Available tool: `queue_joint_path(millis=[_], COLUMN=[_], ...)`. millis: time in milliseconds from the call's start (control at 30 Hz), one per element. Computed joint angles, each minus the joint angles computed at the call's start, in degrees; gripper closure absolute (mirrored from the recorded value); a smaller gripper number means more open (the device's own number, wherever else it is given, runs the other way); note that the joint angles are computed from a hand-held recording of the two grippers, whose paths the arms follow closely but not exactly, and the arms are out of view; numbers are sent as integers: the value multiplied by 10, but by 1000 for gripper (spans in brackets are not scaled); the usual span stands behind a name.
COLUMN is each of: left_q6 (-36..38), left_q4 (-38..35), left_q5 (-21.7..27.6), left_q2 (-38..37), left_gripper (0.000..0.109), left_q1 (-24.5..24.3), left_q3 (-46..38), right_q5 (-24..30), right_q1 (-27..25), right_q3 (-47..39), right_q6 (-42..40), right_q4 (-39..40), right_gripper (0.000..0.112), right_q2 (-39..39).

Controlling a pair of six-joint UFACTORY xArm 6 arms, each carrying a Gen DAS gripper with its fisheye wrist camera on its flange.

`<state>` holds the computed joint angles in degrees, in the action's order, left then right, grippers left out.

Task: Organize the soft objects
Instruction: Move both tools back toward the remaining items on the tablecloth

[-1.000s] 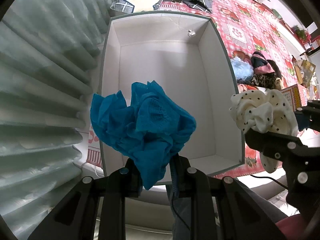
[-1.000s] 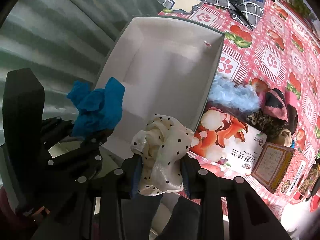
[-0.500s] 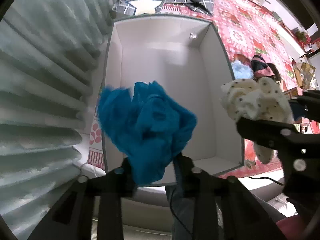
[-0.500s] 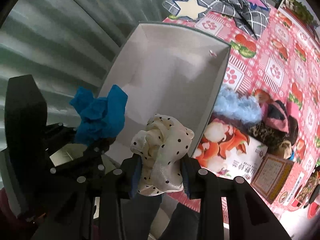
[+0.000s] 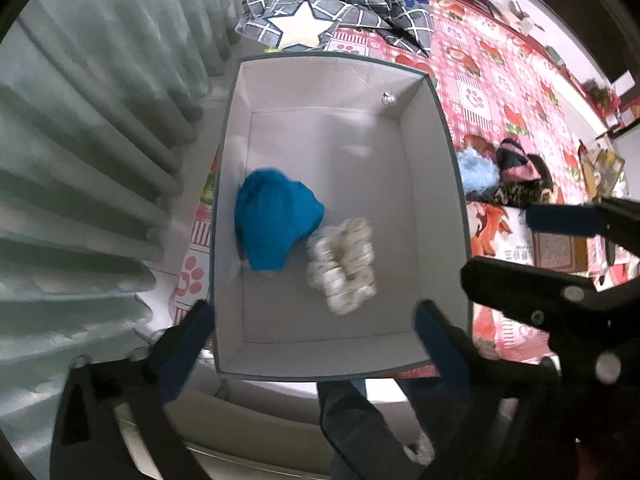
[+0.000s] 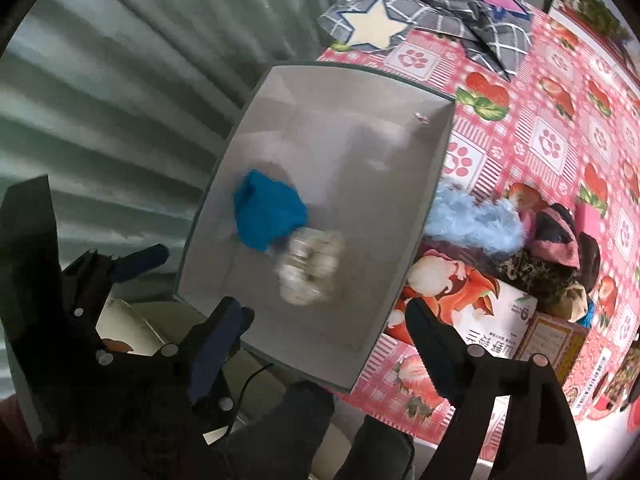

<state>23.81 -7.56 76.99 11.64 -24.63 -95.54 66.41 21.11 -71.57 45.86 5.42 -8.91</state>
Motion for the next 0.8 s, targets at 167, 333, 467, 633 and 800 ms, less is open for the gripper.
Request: queue_joint_path(millis=[167,333,467,633,800], left_q6=[-13,-1,9,20,24], left_q4=[2,-27,-40,-41,-8], left_q5=[1,18,29,44,41], left_q2=[10,28,45,78,123], left_gripper=[6,6,6,6,6], left_q1=[-11,-28,-54,-96,-149], left_q3=[-22,-68,-108,-168,-228], right_q5=[22,31,31,69,109], right_q1=[-14,-33,-55,-101,-174], right_q3=[11,43,80,122,185], right_q6=[23,45,77,116,140], right_q4=[-6,-6,-12,-33,-29], right_gripper=[27,27,27,27,27], right_q2=[-22,-71,-135,-234,-348])
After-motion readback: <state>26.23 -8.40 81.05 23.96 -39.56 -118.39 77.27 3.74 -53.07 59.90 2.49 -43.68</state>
